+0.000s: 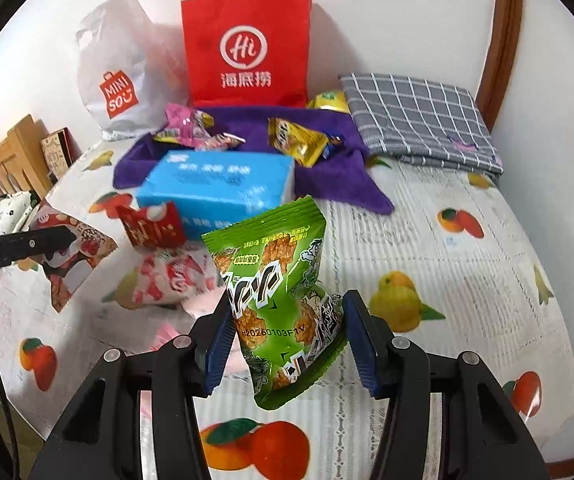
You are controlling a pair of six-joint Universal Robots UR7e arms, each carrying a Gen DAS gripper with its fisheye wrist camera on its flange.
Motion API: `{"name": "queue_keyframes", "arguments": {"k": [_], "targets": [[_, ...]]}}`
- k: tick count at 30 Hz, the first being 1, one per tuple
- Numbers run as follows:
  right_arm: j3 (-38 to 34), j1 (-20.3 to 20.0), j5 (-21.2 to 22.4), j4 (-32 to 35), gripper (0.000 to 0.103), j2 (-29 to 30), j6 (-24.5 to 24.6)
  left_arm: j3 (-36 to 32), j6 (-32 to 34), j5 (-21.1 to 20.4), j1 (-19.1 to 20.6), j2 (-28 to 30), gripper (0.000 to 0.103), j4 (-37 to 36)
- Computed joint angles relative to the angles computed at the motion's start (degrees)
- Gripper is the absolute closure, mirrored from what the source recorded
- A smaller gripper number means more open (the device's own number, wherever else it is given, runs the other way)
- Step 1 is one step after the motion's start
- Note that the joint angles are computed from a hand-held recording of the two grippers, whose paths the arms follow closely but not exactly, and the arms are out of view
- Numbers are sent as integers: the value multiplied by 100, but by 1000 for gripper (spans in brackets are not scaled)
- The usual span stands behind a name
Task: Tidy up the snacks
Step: 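Grasp the pink folded packet with the left tool while the right holds the green bag, then carry the pink packet and green bag with both tools over the purple towel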
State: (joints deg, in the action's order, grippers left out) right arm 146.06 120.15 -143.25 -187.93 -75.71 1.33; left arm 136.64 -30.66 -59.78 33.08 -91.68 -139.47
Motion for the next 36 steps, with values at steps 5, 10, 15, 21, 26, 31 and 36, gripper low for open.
{"name": "queue_keyframes", "arguments": {"k": [5, 10, 15, 21, 26, 31, 36], "targets": [[-208, 215, -19, 291, 51, -29, 197, -113, 53, -3, -84, 2, 59, 37], [-401, 239, 138, 519, 51, -146, 366, -301, 173, 32, -110, 117, 59, 52], [-565, 230, 203, 415, 51, -122, 206, -533, 289, 46, -85, 323, 59, 28], [-783, 87, 399, 373, 51, -90, -7, -848, 475, 13, -2, 627, 59, -63], [-974, -83, 491, 267, 51, -39, -304, -1127, 602, 84, 81, 895, 59, -65], [-1209, -324, 599, 257, 51, 61, -550, -1401, 742, 99, 202, 1187, 59, -81], [-1410, -547, 772, 216, 51, 178, -724, -1647, 867, 67, 325, 1455, 59, -127]]}}
